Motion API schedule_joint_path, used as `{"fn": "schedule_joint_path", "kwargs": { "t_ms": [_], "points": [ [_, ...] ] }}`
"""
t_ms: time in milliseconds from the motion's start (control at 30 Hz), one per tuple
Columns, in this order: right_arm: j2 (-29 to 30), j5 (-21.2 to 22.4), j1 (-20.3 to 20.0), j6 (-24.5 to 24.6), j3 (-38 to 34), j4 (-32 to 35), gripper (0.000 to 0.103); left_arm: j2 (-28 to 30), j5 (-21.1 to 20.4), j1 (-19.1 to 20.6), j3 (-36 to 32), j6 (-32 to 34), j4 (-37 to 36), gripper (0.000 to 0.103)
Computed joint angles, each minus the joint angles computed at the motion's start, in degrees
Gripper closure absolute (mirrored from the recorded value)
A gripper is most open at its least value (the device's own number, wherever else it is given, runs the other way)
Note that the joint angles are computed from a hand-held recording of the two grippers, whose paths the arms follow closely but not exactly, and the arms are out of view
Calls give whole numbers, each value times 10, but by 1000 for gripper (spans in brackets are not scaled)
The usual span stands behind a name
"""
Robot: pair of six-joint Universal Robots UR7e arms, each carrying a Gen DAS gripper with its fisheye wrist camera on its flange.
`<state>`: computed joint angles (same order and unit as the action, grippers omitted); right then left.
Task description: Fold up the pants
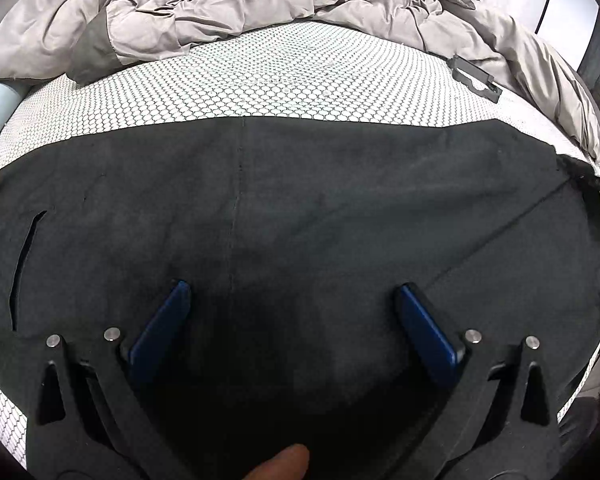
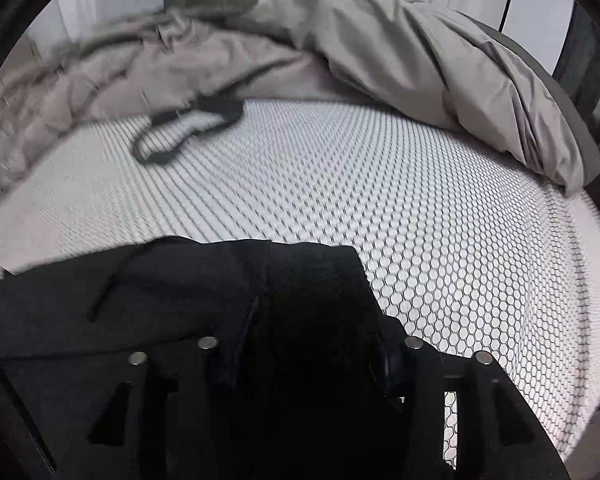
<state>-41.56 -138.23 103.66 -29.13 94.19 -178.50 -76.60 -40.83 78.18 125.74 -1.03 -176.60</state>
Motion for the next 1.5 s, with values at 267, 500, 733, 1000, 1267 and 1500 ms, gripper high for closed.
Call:
{"fn": "schedule_joint_path", "kwargs": {
  "t_ms": [267, 500, 733, 1000, 1267, 1500],
  "points": [
    [-55, 62, 31, -26, 69, -65, 12, -40, -12, -48, 36, 2, 7, 1],
    [-144, 204, 49, -5, 186, -19, 7, 17, -27, -90, 46, 12, 1, 1],
    [-118, 160, 44, -38, 241, 39, 6, 19, -11, -112, 80, 12, 21, 1],
    [-153, 196, 29, -66, 281, -10, 6, 9, -3, -176, 132, 69, -79, 1],
    [-163, 210, 31, -61, 278, 6, 6, 45, 1, -203, 138, 110, -58, 29],
    [-156, 220, 37, -65, 277, 4, 6, 80, -9, -199, 131, 157, -113, 97]
  ]
}}
